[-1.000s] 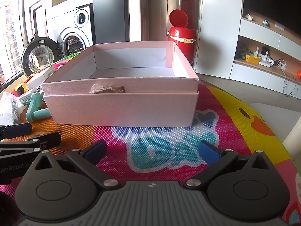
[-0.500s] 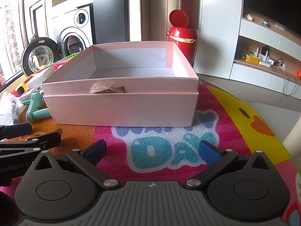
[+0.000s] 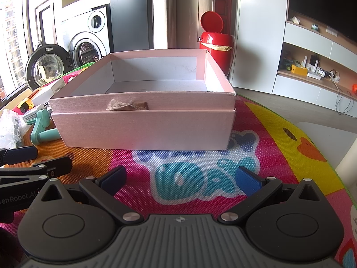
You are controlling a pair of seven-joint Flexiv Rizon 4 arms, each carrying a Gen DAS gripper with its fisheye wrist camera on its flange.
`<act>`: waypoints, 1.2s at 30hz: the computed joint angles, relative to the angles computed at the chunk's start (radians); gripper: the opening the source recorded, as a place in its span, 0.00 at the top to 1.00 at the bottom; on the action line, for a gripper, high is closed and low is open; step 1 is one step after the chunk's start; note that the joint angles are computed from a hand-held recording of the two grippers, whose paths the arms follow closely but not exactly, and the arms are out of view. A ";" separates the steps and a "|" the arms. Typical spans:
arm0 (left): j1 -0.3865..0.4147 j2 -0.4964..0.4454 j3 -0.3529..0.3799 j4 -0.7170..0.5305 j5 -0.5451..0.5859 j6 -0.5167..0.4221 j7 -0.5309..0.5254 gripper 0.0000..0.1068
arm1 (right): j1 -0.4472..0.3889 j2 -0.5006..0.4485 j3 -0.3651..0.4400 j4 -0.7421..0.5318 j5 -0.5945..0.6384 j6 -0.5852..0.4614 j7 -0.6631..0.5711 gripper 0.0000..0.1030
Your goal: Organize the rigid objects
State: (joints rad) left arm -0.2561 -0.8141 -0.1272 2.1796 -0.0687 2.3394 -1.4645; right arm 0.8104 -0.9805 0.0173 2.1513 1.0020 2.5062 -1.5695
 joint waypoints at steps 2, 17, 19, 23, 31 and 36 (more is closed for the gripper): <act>0.000 0.000 0.000 0.000 0.001 0.000 0.000 0.29 | 0.000 0.000 0.001 0.000 0.000 0.000 -0.001 0.00; 0.001 0.000 0.000 0.000 0.002 0.000 -0.002 0.29 | -0.003 -0.002 0.004 0.000 0.000 0.004 -0.001 0.00; 0.001 0.000 0.000 0.000 0.002 0.000 -0.002 0.29 | -0.003 -0.002 0.004 -0.001 0.000 0.005 -0.001 0.00; -0.001 0.000 0.002 0.000 0.000 0.000 0.000 0.29 | -0.004 -0.003 0.006 -0.001 -0.001 0.007 0.000 0.00; -0.002 0.000 0.002 0.000 -0.001 0.000 0.001 0.29 | -0.006 -0.007 0.010 0.000 -0.005 0.013 0.006 0.00; -0.002 0.000 0.002 0.000 -0.002 0.000 0.002 0.29 | -0.002 -0.003 0.008 0.000 0.002 0.010 0.000 0.00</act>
